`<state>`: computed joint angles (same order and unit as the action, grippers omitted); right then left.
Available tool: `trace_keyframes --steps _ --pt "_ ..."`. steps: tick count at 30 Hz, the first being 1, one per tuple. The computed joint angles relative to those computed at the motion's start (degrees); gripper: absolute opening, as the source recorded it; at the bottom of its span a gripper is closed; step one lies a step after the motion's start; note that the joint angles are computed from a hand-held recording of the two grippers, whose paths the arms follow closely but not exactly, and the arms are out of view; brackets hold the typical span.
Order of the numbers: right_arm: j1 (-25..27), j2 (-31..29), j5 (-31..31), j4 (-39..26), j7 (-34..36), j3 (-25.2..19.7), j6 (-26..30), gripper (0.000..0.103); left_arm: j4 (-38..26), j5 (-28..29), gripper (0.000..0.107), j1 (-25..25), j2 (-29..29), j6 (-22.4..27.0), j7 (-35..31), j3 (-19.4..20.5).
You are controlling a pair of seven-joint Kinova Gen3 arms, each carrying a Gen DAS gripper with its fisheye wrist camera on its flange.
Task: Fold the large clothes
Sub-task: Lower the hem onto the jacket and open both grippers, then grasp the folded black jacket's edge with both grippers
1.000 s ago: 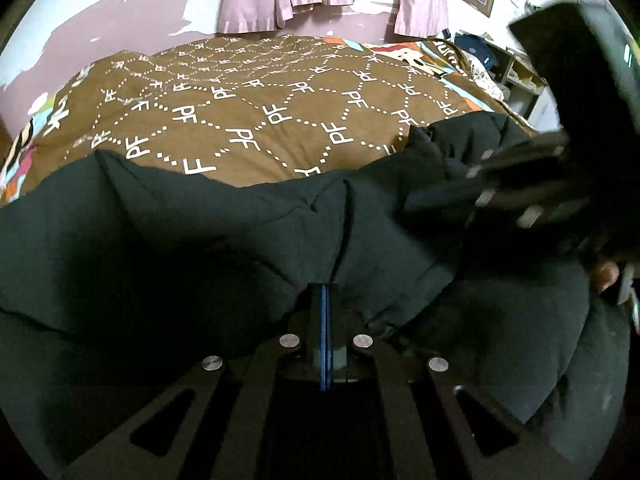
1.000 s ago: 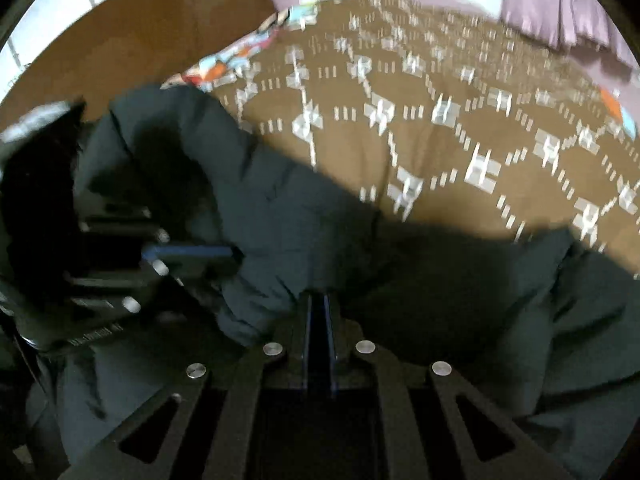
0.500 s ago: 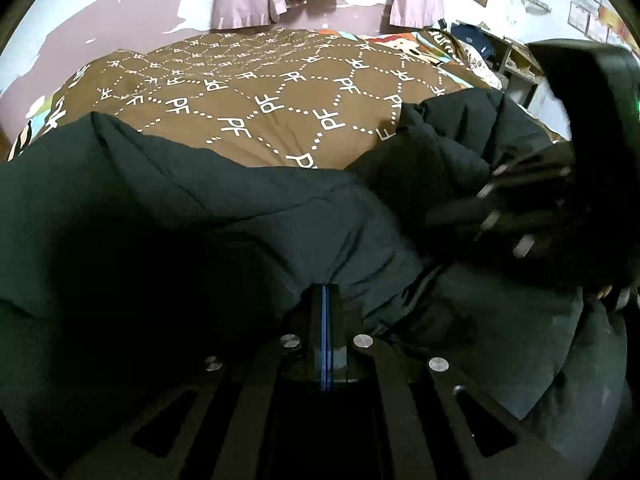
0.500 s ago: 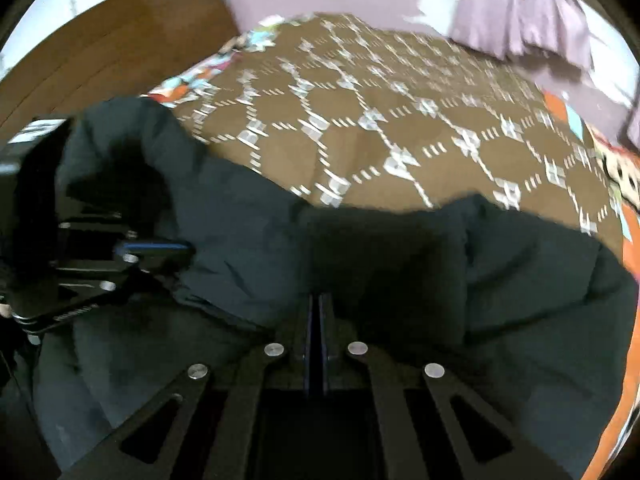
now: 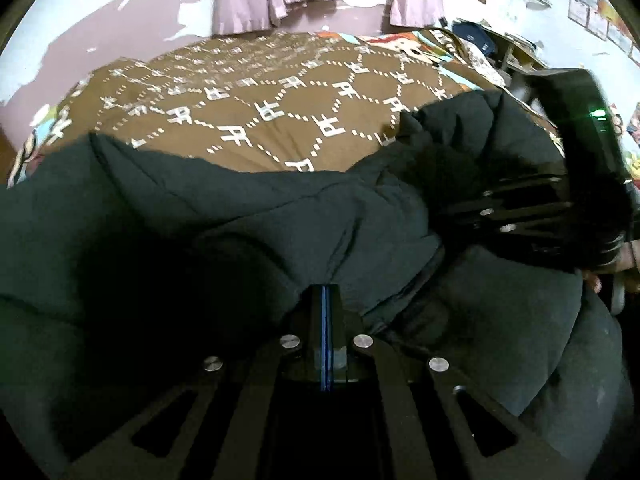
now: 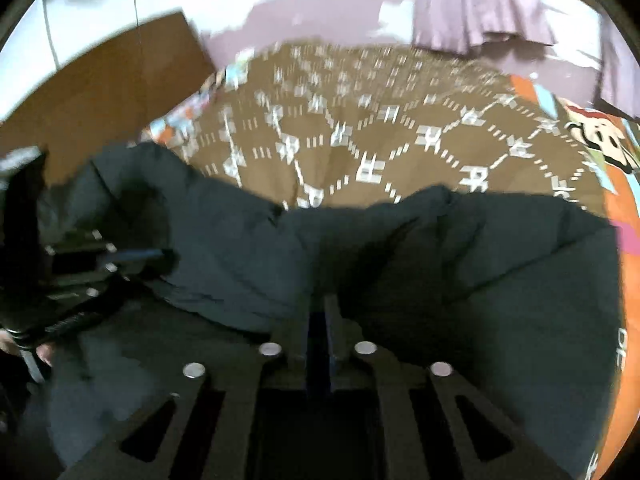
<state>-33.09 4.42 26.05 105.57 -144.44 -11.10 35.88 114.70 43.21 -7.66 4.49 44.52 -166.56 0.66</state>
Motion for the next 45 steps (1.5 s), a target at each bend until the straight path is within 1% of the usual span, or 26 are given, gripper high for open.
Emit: trace_keyframes --steps 2,4,6,7,8,9,10,11,12,13,15,17,18,20,22,24,27,28,30,31,33,37,38,43,44,45 --pt "-2.2 -2.9 3.1 1.7 -4.7 0.3 0.4 0.025 0.9 -0.3 0.0 0.4 -2.3 -1.4 3.2 -0.3" --pt "-2.5 -4.3 7.3 1.9 -9.3 -2.3 3.2 0.025 1.7 1.2 0.0 0.2 -4.4 -0.9 5.0 -1.4" --pt "-2.9 -4.9 11.3 2.4 -14.0 -4.4 5.0 0.027 2.8 2.0 0.001 0.5 -6.5 -2.0 6.6 -2.2" --pt "-3.4 -5.6 12.9 2.7 -16.3 -5.4 6.2 0.032 3.4 2.4 0.004 0.4 -8.0 -1.7 8.3 -3.0" --pt "-3.8 -6.2 14.1 2.8 -18.6 -6.5 7.6 0.047 3.4 2.9 0.006 0.4 -8.7 -0.7 9.3 -3.8" --pt "-3.9 -7.2 14.8 3.5 -19.9 -7.1 8.2 0.06 3.5 3.7 0.015 0.0 -9.8 1.2 10.8 -5.1" --pt "-4.1 -8.2 16.0 3.7 -22.0 -8.4 9.7 0.063 4.0 4.8 0.033 -0.2 -11.0 2.4 11.3 -6.3" --pt "-4.0 -9.2 16.7 3.8 -23.3 -9.7 10.8 0.064 4.8 5.7 0.045 -0.3 -12.4 2.8 11.8 -7.1" --pt "-4.1 -9.8 16.8 3.9 -23.6 -9.9 11.0 0.066 5.5 6.5 0.063 -0.4 -13.9 3.4 12.1 -8.1" --pt "-4.1 -10.6 16.5 3.7 -24.0 -10.9 11.9 0.068 6.4 7.6 0.067 -0.5 -15.7 4.3 12.0 -9.4" --pt "-4.2 -12.0 16.5 3.1 -25.2 -13.1 14.5 0.079 6.4 7.2 0.068 0.0 -17.7 7.5 13.8 -11.8" --pt "-4.3 -13.1 16.9 2.2 -26.9 -15.5 17.5 0.083 5.7 3.7 0.078 -0.8 -20.2 9.0 18.2 -11.1" --pt "-4.6 -13.8 16.7 1.6 -27.5 -16.8 19.2 0.085 5.6 1.3 0.085 -1.2 -22.2 9.1 20.5 -10.4" --pt "-4.7 -14.9 16.3 0.9 -27.9 -18.5 21.0 0.089 5.9 -1.2 0.089 -0.3 -25.9 9.6 23.1 -11.2" --pt "-4.9 -15.9 15.9 -0.3 -28.7 -20.9 24.1 0.092 6.1 -2.5 0.098 0.5 -29.4 11.2 24.9 -12.8" --pt "-5.0 -17.0 15.2 -1.2 -29.4 -23.0 26.2 0.092 6.0 -3.8 0.1 1.1 -32.5 12.5 27.2 -13.8" --pt "-4.3 -18.7 15.4 -1.8 -32.7 -26.7 28.4 0.094 5.6 -6.3 0.101 2.4 -36.7 14.8 30.3 -15.1" --pt "-3.9 -19.1 15.2 -2.3 -33.6 -28.1 29.2 0.094 5.1 -7.8 0.101 2.4 -39.0 16.2 31.9 -15.1" --pt "-3.3 -19.5 15.0 -3.3 -35.0 -30.9 31.1 0.096 4.2 -9.7 0.101 3.0 -41.3 17.9 33.5 -15.5" --pt "-3.0 -19.5 15.0 -4.0 -35.7 -32.8 32.5 0.096 3.5 -11.2 0.101 3.8 -43.2 19.6 34.8 -16.0" --pt "-2.9 -19.0 14.9 -5.6 -35.9 -36.1 35.6 0.098 2.8 -13.2 0.101 4.9 -45.9 21.2 36.3 -16.7" --pt "-3.4 -16.2 18.3 -8.9 -40.1 -44.7 44.2 0.103 0.8 -16.8 0.101 7.3 -51.2 25.1 40.0 -18.6" --pt "-4.1 -15.7 18.9 -9.3 -40.8 -45.6 45.3 0.103 0.1 -17.7 0.101 7.8 -52.2 26.1 41.1 -19.0" --pt "-9.4 -9.4 25.6 -12.5 -46.4 -53.8 55.9 0.103 -2.0 -24.0 0.101 8.8 -59.3 29.7 45.6 -19.5" --pt "-9.7 -7.7 27.1 -13.2 -47.4 -56.4 58.2 0.103 -2.0 -25.1 0.101 9.2 -60.4 29.8 46.1 -19.7" --pt "-11.0 -6.2 28.6 -13.7 -48.6 -58.0 60.5 0.103 -1.9 -26.4 0.101 9.7 -61.6 29.8 46.4 -20.0"
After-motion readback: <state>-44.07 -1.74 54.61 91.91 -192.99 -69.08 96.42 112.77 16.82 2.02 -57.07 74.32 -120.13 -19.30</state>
